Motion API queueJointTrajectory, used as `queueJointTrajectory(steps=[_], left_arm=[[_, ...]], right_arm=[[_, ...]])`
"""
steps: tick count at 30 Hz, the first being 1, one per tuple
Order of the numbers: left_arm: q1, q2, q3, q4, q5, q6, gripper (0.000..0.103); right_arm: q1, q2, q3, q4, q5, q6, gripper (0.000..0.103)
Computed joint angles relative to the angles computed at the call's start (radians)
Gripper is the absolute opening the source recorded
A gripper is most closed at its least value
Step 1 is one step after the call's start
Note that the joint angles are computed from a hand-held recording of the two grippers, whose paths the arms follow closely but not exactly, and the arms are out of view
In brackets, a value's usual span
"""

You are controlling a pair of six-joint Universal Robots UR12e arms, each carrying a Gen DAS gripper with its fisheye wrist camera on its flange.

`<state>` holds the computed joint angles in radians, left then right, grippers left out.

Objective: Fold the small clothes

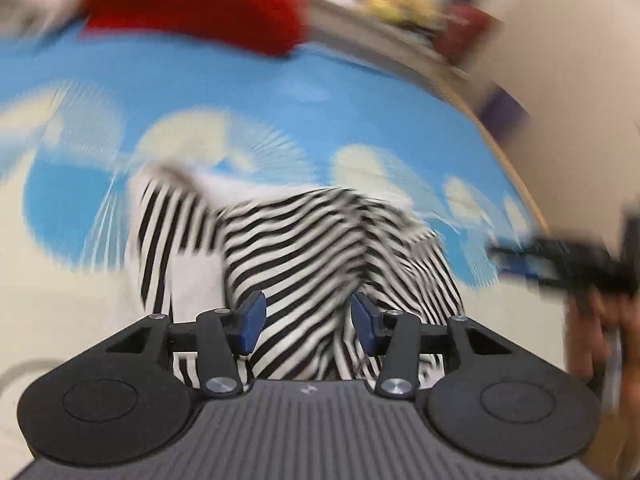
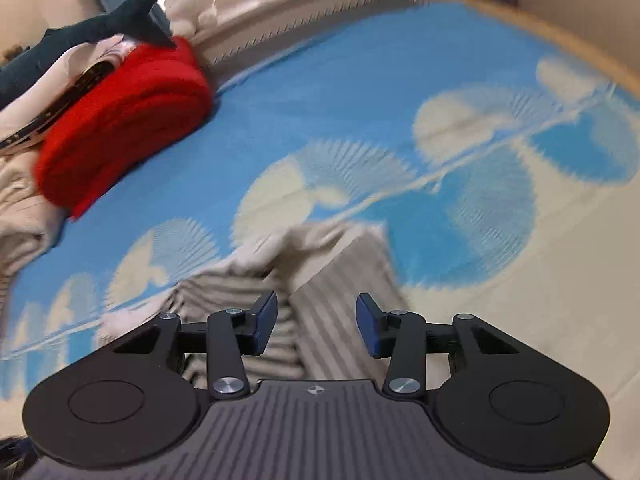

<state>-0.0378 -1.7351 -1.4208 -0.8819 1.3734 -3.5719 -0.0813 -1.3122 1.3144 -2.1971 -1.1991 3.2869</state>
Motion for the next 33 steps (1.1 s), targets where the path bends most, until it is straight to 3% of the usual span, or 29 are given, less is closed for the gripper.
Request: queueJointTrajectory(steps=[3,6,10,13,14,15,16,18,20,22,23,24,26,29,30,32,33], left_arm=[[-0.005,-0.048,0.04,-0.132,0.024,-0.083,0.051],[-0.004,-0.072,0.059,-0.19,-0.015,-0.116,0.051],[-0.01,-0.078,0.059,-0.227,-0.007,-0.109,0.049],[-0.018,-0.082,0.053,-0.214,0.025,-0.128,0.023],[-0.018,-0.08,0.051,-0.222,0.036,-0.131,0.007],[-0.014,-0.074,0.052,-0.236,0.043,-0.127,0.001],[-0.015,-0.071,0.052,-0.226,0.06,-0.138,0.001],[-0.012,-0.05,0.03,-0.123,0.091,-0.165,0.0],[-0.011,-0.028,-0.003,0.039,0.145,-0.168,0.0],[-0.013,-0.011,-0.034,0.176,0.218,-0.157,0.0],[-0.011,-0.004,-0.044,0.203,0.245,-0.157,0.0],[-0.007,0.001,-0.046,0.188,0.26,-0.166,0.0],[0.01,-0.003,-0.025,0.032,0.23,-0.186,0.001],[0.041,-0.032,0.011,-0.271,0.087,-0.182,0.001],[0.049,-0.038,0.019,-0.323,0.039,-0.181,0.005],[0.05,-0.037,0.017,-0.309,0.028,-0.199,0.014],[0.046,-0.034,0.015,-0.274,0.047,-0.199,0.031]], right_arm=[[0.011,0.017,-0.024,0.113,0.031,-0.044,0.048],[0.027,0.032,-0.036,0.197,0.01,-0.059,0.05],[0.043,0.055,-0.046,0.281,0.015,-0.047,0.05],[0.062,0.06,-0.04,0.292,-0.025,-0.055,0.047],[0.066,0.061,-0.038,0.291,-0.034,-0.054,0.033],[0.067,0.061,-0.034,0.288,-0.03,-0.056,0.021],[0.065,0.059,-0.027,0.277,-0.014,-0.049,0.001],[0.055,0.043,-0.002,0.216,0.025,0.009,0.0],[0.045,0.025,0.007,0.148,0.051,0.056,0.0],[0.033,-0.009,0.039,0.001,0.076,0.085,0.0],[0.027,-0.023,0.056,-0.062,0.083,0.096,0.0],[0.021,-0.035,0.066,-0.088,0.082,0.106,0.0],[0.005,-0.046,0.068,-0.015,0.096,0.173,0.0],[-0.003,-0.031,0.04,0.278,0.066,0.264,0.0],[0.0,-0.021,0.029,0.342,0.043,0.277,0.0],[0.01,-0.012,0.016,0.365,0.0,0.272,0.006],[0.016,-0.007,0.009,0.347,-0.017,0.251,0.006]])
